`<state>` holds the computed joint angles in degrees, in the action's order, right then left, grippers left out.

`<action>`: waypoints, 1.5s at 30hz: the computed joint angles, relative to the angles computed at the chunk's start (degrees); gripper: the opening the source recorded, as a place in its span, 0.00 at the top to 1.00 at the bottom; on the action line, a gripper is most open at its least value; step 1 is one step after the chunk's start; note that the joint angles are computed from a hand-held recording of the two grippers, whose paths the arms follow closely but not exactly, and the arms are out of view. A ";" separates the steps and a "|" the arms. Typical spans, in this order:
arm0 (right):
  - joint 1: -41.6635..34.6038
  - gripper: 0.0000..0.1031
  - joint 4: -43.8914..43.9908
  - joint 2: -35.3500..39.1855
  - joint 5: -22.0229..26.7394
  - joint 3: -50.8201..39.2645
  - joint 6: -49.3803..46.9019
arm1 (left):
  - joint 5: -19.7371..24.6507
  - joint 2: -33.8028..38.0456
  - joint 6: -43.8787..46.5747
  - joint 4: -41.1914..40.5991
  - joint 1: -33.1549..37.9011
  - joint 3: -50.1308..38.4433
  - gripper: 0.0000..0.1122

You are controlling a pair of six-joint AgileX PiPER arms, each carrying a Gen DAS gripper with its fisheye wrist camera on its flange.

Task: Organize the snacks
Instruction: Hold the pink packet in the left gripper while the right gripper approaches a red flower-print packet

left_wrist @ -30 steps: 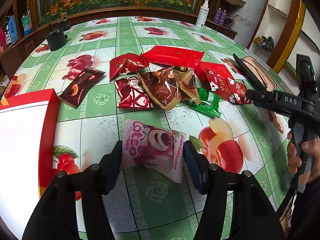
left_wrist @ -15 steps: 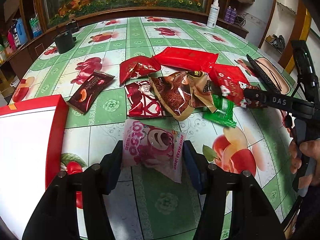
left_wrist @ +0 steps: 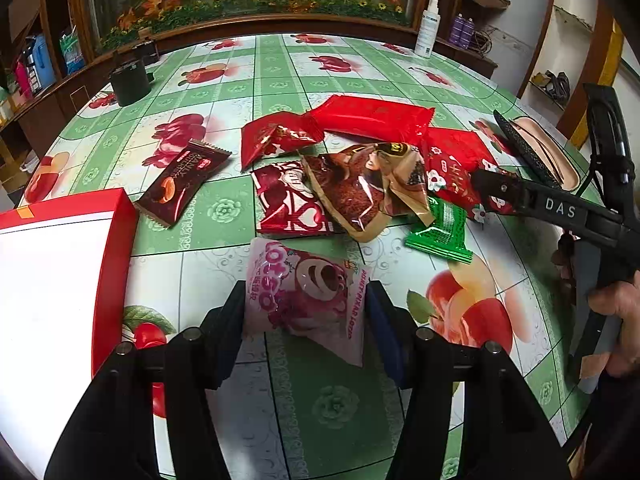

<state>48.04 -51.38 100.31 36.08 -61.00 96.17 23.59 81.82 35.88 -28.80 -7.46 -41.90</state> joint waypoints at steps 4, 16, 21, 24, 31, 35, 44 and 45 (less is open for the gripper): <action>-0.12 0.14 1.51 -0.28 0.85 -0.25 -0.81 | 0.19 0.14 0.65 -0.33 0.35 -0.14 0.50; -1.56 0.17 7.30 -5.05 0.30 3.01 -7.34 | -0.25 -0.42 5.72 -3.19 1.53 0.92 0.50; -1.73 0.16 5.49 -5.82 1.65 4.46 -3.49 | 2.13 -0.20 8.85 -5.35 3.92 0.24 0.50; -2.46 0.16 1.80 -9.38 -2.36 8.06 3.62 | 2.05 -0.15 8.79 -5.24 3.92 0.22 0.50; 0.80 0.15 -8.90 -16.07 -9.08 12.21 11.54 | 1.51 -0.32 8.08 -4.59 3.44 0.48 0.50; 3.00 0.15 -8.29 -17.60 -11.16 10.74 8.82 | 2.02 -0.16 8.72 -5.51 3.95 0.30 0.50; -0.07 0.15 13.34 -10.57 1.35 4.01 -13.57 | 2.82 -0.51 10.61 -7.71 6.41 0.65 0.50; -0.88 0.16 14.44 -9.81 -0.04 4.11 -14.92 | 2.85 -0.46 10.67 -7.68 6.44 0.59 0.50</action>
<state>47.17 -36.94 90.50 36.04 -56.89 81.26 26.44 81.36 46.55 -36.48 -1.02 -41.32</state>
